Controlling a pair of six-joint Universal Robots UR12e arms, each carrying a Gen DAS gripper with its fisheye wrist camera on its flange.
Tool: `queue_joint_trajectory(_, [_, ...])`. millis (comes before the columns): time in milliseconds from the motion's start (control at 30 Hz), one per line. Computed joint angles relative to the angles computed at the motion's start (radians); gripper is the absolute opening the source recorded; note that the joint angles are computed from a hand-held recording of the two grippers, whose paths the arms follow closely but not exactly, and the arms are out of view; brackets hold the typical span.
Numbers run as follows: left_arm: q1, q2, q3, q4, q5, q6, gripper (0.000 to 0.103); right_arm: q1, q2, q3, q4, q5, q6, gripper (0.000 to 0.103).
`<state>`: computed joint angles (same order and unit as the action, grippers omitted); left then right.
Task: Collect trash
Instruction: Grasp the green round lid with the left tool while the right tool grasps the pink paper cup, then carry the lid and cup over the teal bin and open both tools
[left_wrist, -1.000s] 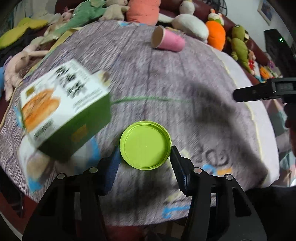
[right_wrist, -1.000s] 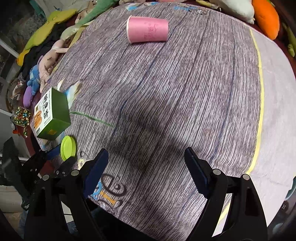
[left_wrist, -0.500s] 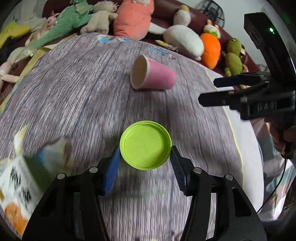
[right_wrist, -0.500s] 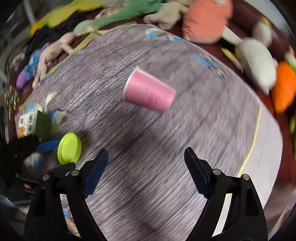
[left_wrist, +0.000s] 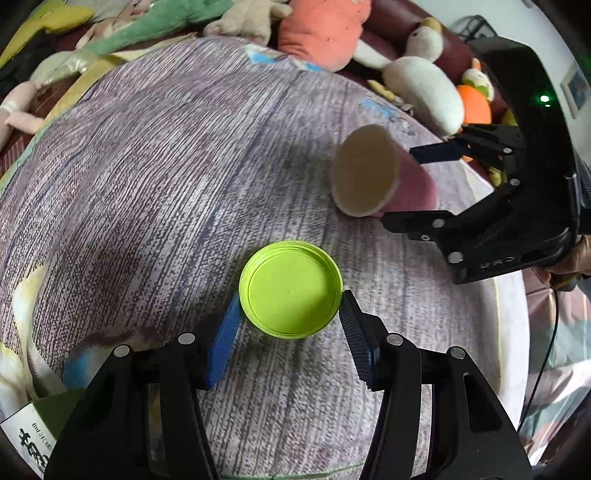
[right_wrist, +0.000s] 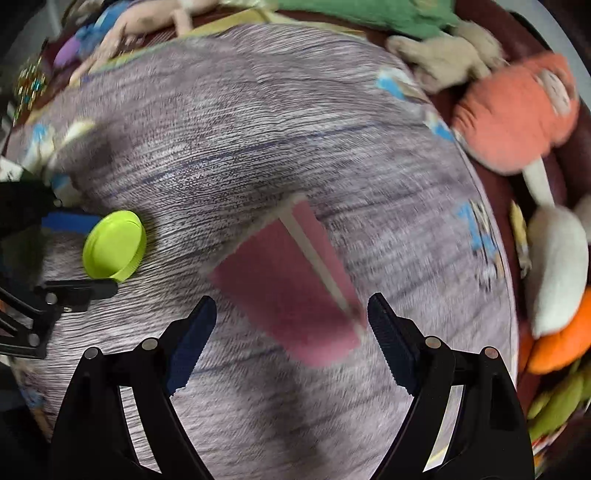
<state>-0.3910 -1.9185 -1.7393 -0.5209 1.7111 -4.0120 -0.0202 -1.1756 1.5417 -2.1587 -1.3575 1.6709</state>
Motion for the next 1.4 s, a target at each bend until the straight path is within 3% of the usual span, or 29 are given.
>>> queue_joint_trajectory(100, [-0.003, -0.004, 0.01, -0.021, 0.009, -0.007, 0.056, 0.006, 0.013, 0.008, -0.026, 0.006, -0.005, 0.078])
queue_joint_trajectory(167, [-0.007, -0.008, 0.019, -0.026, 0.015, -0.001, 0.056, -0.006, 0.012, 0.013, -0.035, 0.041, 0.015, 0.068])
queue_joint_trajectory(233, [-0.012, -0.018, 0.037, -0.03, 0.014, 0.016, 0.056, -0.023, 0.015, 0.001, -0.015, 0.064, 0.073, 0.062])
queue_joint_trajectory(433, [-0.04, -0.063, 0.108, -0.041, -0.01, 0.083, 0.056, -0.08, 0.017, -0.039, 0.058, 0.076, 0.218, 0.061])
queue_joint_trajectory(733, [-0.104, -0.144, 0.257, -0.068, -0.052, 0.208, 0.056, -0.236, -0.024, -0.032, 0.129, 0.13, 0.392, 0.061])
queue_joint_trajectory(1000, [-0.172, -0.237, 0.427, -0.119, -0.074, 0.283, 0.056, -0.382, -0.047, -0.031, 0.183, 0.218, 0.49, 0.061])
queue_joint_trajectory(1233, [-0.232, -0.359, 0.654, -0.237, -0.094, 0.375, 0.056, -0.51, -0.047, -0.032, 0.204, 0.299, 0.554, 0.061])
queue_joint_trajectory(1400, [-0.272, -0.48, 0.878, -0.366, -0.125, 0.451, 0.056, -0.612, -0.018, -0.067, 0.22, 0.375, 0.634, 0.061])
